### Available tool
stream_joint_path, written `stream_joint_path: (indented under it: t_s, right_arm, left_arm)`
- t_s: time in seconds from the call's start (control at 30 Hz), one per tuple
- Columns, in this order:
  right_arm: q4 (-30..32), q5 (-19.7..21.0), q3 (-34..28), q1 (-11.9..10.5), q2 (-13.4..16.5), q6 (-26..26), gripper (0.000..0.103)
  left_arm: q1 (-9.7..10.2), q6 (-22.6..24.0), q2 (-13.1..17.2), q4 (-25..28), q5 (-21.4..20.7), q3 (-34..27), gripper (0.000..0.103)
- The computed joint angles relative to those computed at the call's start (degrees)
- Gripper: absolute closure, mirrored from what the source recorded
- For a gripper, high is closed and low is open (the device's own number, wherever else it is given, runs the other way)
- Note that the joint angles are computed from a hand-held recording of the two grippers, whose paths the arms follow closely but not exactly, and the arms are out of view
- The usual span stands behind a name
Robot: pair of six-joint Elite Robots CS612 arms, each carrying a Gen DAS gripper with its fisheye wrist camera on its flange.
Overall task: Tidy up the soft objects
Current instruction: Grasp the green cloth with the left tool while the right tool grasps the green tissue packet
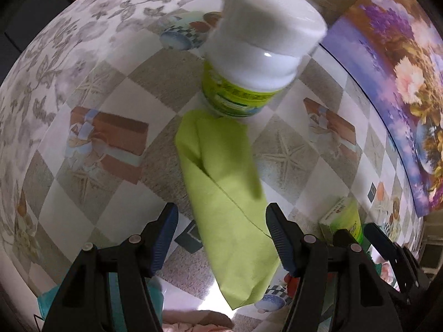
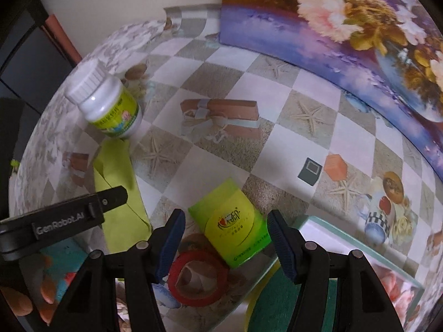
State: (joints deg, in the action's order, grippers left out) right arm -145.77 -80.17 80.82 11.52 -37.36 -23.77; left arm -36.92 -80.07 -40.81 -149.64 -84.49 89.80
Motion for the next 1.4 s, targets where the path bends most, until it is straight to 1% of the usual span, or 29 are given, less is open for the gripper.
stream_joint_path:
  t_s: [0.1, 0.2, 0.33, 0.4, 0.43, 0.57, 0.67, 0.7, 0.73, 0.77, 0.8, 0.87, 0.93, 0.97, 1.07, 1.2, 1.27, 1.4]
  right_arm:
    - [0.2, -0.8, -0.5, 0.2, 0.4, -0.7, 0.035]
    - [0.1, -2.0, -0.9, 0.6, 0.9, -1.3, 0.033]
    - [1.2, -2.5, -1.8, 0.7, 1.5, -1.2, 0.033]
    - [1.1, -3.2, -2.0, 0.9, 1.8, -0.9, 0.033]
    - [1.0, -3.4, -2.0, 1.0, 1.9, -0.7, 0.033]
    - [0.1, -3.6, -1.6, 1.1, 2.0, 0.4, 0.033]
    - [-0.1, -2.7, -1.1, 1.0, 1.8, 1.3, 0.034]
    - [-0.2, -2.6, -0.9, 1.0, 1.8, 1.5, 0.036]
    - [-0.6, -2.7, -0.8, 1.0, 1.8, 1.6, 0.040]
    - [-1.1, -2.7, -0.5, 1.1, 1.7, 1.8, 0.040]
    - [-1.1, -2.5, -0.4, 1.0, 1.7, 2.0, 0.041]
    - [-1.5, -2.3, -0.2, 0.9, 1.6, 2.4, 0.042]
    - [-2.0, -2.0, 0.1, 0.8, 1.6, 3.1, 0.044]
    - [-2.1, -1.9, 0.1, 0.7, 1.5, 3.3, 0.044]
    - [-2.6, -0.7, 0.5, 0.4, 1.2, 4.4, 0.045]
    - [-4.2, 1.4, 1.3, -0.4, 0.6, 7.5, 0.046]
    - [-4.8, 3.5, 1.8, -1.0, -0.1, 8.8, 0.046]
    - [-9.1, 4.9, 4.9, -1.7, -2.1, 10.8, 0.046]
  left_arm:
    - [0.16, 1.2, 0.6, 1.9, 0.2, -1.3, 0.036]
    - [0.17, 1.8, 0.8, 2.6, 0.5, -1.7, 0.036]
    - [0.08, 2.7, 1.0, 3.1, 1.0, -2.1, 0.029]
    - [0.06, 3.1, 1.2, 3.5, 1.2, -2.5, 0.028]
    - [0.14, 3.3, 1.7, 4.1, 1.2, -3.6, 0.028]
    - [-0.15, 3.5, 2.1, 3.3, 2.1, -4.0, 0.028]
    - [-0.52, 4.4, 2.3, 4.4, 3.4, -4.8, 0.029]
    - [-0.68, 5.1, 2.5, 5.0, 4.1, -5.3, 0.031]
    - [-0.94, 5.2, 2.9, 5.9, 4.8, -6.1, 0.041]
    - [-1.03, 5.4, 3.0, 6.7, 5.4, -6.5, 0.053]
    - [-1.15, 5.5, 3.0, 7.0, 6.0, -6.7, 0.059]
    - [-1.28, 5.3, 2.8, 5.2, 6.2, -6.2, 0.078]
    - [-1.10, 4.6, 2.9, 0.9, 5.0, -5.4, 0.089]
    - [-1.08, 4.5, 2.8, -0.2, 4.7, -5.0, 0.092]
    - [-1.00, 4.0, 3.0, -2.1, 4.2, -4.8, 0.094]
    - [-0.87, 3.1, 2.7, -6.5, 3.3, -3.5, 0.096]
    - [-0.96, 3.6, 2.2, -7.9, 4.1, -2.7, 0.097]
    - [-1.61, 4.8, 0.7, -9.5, 6.8, -1.9, 0.097]
